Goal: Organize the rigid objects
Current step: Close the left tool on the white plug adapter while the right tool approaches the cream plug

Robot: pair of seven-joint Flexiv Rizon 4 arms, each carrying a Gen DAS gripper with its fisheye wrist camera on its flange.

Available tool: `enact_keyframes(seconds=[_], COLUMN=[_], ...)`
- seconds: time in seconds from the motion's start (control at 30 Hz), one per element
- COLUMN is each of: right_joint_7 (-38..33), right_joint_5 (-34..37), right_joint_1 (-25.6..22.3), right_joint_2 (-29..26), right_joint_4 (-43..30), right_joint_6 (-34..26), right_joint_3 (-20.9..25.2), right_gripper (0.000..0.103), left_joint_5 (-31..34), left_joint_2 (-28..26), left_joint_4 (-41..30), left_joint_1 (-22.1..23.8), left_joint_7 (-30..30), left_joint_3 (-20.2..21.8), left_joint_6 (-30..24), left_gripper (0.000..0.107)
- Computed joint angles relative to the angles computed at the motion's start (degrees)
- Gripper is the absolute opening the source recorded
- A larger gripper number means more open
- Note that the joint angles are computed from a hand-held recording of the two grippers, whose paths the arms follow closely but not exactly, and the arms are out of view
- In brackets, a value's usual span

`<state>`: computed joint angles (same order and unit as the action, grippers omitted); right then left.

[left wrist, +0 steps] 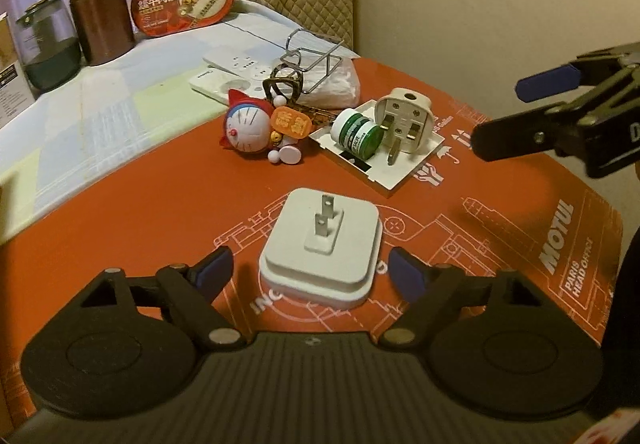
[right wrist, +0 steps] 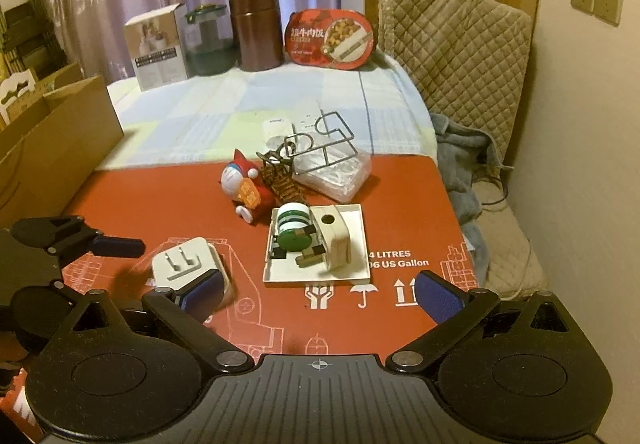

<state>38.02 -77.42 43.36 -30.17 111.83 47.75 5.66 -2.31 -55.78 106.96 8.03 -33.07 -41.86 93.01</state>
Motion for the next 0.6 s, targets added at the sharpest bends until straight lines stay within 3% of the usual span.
enact_keyframes(seconds=[0.2, 0.37, 0.53, 0.6], right_joint_7=[-2.0, -5.4, -8.6, -8.4], right_joint_5=[-0.8, -1.6, -2.8, -3.7], right_joint_1=[-1.9, -3.0, -3.9, -4.3], right_joint_2=[-1.4, -2.5, -4.2, -4.7], right_joint_4=[-0.3, -1.1, -2.1, -2.3], right_joint_6=[3.8, 5.6, 7.3, 8.2], right_joint_3=[-1.1, -2.0, -3.1, -3.6], right_gripper=[0.092, 0.087, 0.063, 0.058], left_joint_5=[-0.9, -1.8, -0.9, 0.2], left_joint_2=[-0.4, 0.2, 0.7, 0.7], left_joint_4=[-1.8, -1.3, -0.1, 0.1], left_joint_1=[-2.4, -3.5, -3.2, -2.8], left_joint_7=[-0.1, -3.0, -7.3, -7.9], left_joint_3=[1.9, 3.4, 4.3, 4.5], left_joint_6=[-0.5, 1.7, 4.0, 4.4], left_gripper=[0.063, 0.062, 0.061, 0.061])
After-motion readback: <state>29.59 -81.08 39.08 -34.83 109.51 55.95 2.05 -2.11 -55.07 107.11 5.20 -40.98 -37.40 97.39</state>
